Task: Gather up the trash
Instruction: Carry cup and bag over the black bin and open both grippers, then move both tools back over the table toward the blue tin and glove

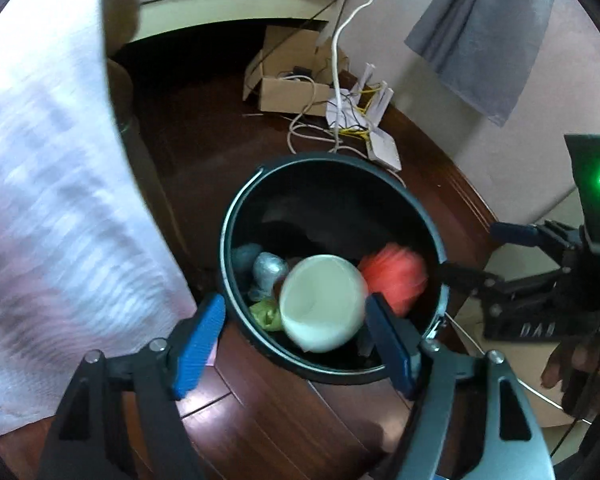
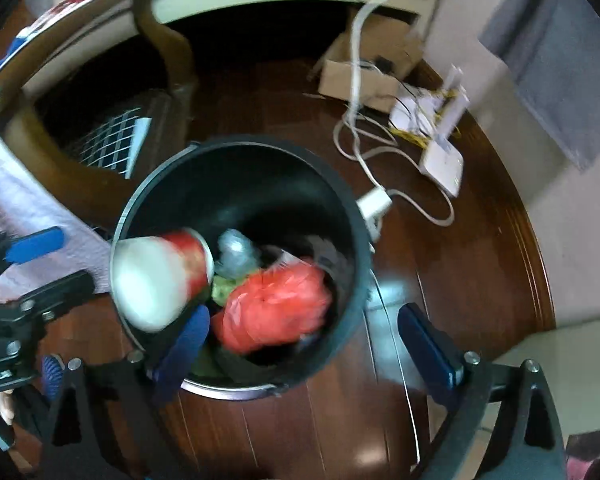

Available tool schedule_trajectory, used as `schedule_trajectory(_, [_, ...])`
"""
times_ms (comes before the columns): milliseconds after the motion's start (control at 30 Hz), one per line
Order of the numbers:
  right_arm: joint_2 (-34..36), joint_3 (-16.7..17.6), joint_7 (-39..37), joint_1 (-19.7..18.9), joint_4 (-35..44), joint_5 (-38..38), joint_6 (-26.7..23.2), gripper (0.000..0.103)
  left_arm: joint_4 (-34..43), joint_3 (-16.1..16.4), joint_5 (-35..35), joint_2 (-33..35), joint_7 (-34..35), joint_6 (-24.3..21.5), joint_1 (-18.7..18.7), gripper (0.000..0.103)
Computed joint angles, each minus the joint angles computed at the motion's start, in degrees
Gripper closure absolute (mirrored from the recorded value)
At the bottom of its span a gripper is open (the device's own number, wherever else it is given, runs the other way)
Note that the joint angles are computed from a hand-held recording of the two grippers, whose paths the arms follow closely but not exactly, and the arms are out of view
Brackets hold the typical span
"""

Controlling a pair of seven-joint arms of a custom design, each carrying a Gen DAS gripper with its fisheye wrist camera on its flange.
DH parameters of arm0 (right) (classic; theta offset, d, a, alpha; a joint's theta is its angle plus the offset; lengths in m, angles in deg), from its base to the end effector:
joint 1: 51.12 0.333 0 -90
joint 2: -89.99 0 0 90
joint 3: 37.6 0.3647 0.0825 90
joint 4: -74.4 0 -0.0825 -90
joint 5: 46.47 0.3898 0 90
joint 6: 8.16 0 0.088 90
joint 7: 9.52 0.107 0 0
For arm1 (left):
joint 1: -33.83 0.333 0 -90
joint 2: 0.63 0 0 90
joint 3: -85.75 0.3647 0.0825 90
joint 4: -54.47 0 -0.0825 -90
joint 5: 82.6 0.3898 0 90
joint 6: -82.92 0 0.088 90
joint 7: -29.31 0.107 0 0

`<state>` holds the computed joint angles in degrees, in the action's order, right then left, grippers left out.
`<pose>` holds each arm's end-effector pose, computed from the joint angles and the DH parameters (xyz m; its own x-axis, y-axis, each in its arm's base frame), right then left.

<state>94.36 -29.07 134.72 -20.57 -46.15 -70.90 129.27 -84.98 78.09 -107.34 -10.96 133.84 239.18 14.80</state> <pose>0.4581 0.3659 0.4505 0.0074 -0.9984 0.0569 -0.9308 -0.0277 -0.3644 0.4487 -0.2104 0.4665 -0.3973 -0.8972 0.1928 -0.8435 0.2742 -0.4618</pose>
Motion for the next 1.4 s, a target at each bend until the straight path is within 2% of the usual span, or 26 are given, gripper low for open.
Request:
schedule_trajectory(67, [-0.61, -0.13, 1.43, 0.12, -0.03, -1.42, -2.07, 0.0, -0.42, -0.46, 1.9, -0.34, -1.63, -0.21, 0.6, 0.025])
schedule_trajectory(233, [-2.88, 0.82, 4.33, 0.05, -0.41, -2.65, -2.9, 0.0, -2.17, -0.33, 4.56, -3.04, -3.88, 0.92, 0.65, 0.017])
schedule_trajectory(400, [-4.82, 2.24, 6.33, 0.17, 0.15, -4.02, -3.69, 0.0, -3.57, 1.43, 5.56, -6.34, -4.8, 1.51, -0.19, 0.015])
schedule_trajectory(500, [-5.41, 3.42, 6.74, 0.63, 1.6, -5.41, -5.45, 0.0, -4.35, 2.35, 6.34, -8.71, -5.18, 1.79, -0.86, 0.015])
schedule_trajectory(567, [-5.6, 4.15, 6.92, 1.11, 3.0, -6.53, -6.62, 0.0, -4.91, 3.32, 6.69, -10.55, -5.12, 1.79, -1.51, 0.01])
schedule_trajectory(767, [-5.52, 5.63, 7.77, 2.82, 7.03, -9.44, -9.37, 0.0, -5.89, 5.67, 9.15, -16.16, -6.01, 1.09, -1.97, 0.008])
schedule_trajectory(933, [-4.68, 6.36, 8.7, 4.41, 10.42, -12.23, -10.44, 0.0, -6.49, 6.35, 12.87, -19.42, -7.92, 1.85, -0.08, 0.001])
schedule_trajectory(1167, [-1.67, 6.14, 8.38, 7.23, 15.91, -15.48, -11.18, 0.0, -6.4, 8.4, 16.78, -21.27, -9.1, 3.01, 1.66, 0.001])
schedule_trajectory(1400, [4.18, 4.15, 5.72, 10.89, 24.09, -17.54, -10.53, 0.0, -6.26, 9.91, 20.81, -21.62, -10.51, 5.09, 5.2, 0.001])
